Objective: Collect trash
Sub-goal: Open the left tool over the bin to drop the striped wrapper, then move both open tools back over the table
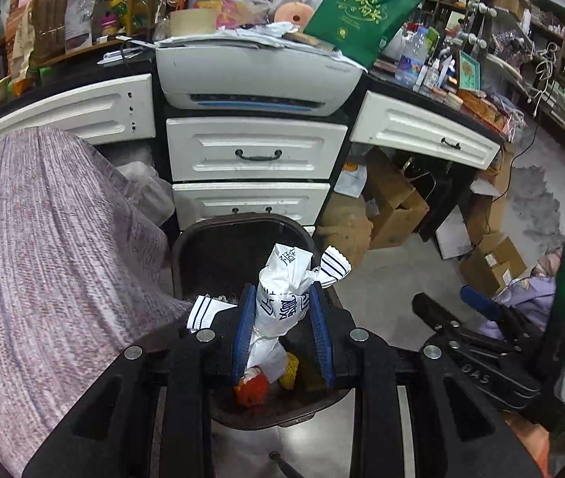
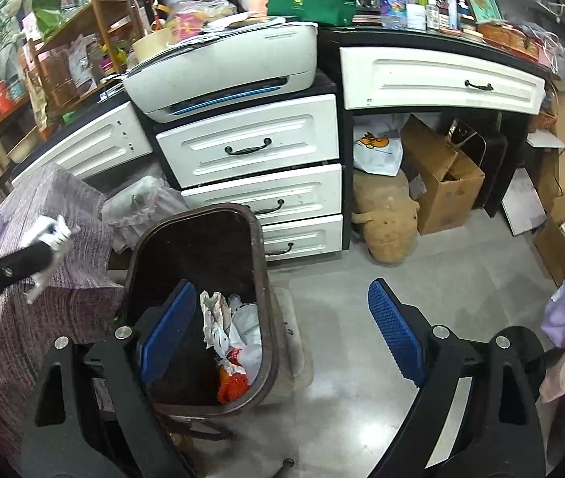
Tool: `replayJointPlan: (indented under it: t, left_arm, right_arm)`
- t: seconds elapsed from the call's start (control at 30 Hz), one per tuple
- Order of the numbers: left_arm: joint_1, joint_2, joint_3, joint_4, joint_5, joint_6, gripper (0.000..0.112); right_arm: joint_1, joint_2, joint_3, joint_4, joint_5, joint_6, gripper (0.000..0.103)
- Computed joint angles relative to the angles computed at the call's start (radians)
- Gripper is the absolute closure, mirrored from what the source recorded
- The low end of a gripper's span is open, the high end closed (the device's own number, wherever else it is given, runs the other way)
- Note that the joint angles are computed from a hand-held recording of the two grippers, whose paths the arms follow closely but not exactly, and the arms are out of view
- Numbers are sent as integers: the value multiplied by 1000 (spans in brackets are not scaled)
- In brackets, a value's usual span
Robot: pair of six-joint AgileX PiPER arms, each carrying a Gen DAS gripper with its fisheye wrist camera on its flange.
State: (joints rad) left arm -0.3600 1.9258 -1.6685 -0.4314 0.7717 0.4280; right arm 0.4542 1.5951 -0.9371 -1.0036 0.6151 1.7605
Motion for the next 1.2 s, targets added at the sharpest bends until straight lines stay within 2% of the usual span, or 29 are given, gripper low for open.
replayJointPlan:
  t: [0.23,0.27,0.37,0.5,0.6,0.93,1.0,1.2]
  left_arm:
    - [-29,37,-7,54,-12,-35,81]
    - [-30,40,-7,52,-10,-34,76]
    - [-33,33,8,44,-18,-20,47]
    - [-27,5,47,-36,-29,68,27]
    - [-23,-18,61,-82,-17,114,22]
    - [58,-90,77,-241,96,181,21]
    - [78,-117,100,-269,91,191,15]
    - [159,-191,143,-348,107,268,15]
  right_arm:
    - [-14,-23,30,-9,-10,17,16]
    - [-16,-24,32,-9,-11,18,16]
    - [-18,-27,33,-10,-8,15,16]
    - [-18,-31,40,-21,-5,35,16]
    - [-27,-27,38,-15,-6,29,16]
    - [-31,13,-6,3,-41,-1,16]
    - [-28,23,-21,8,-49,-7,16]
    - [-9,50,-81,39,-57,-66,16]
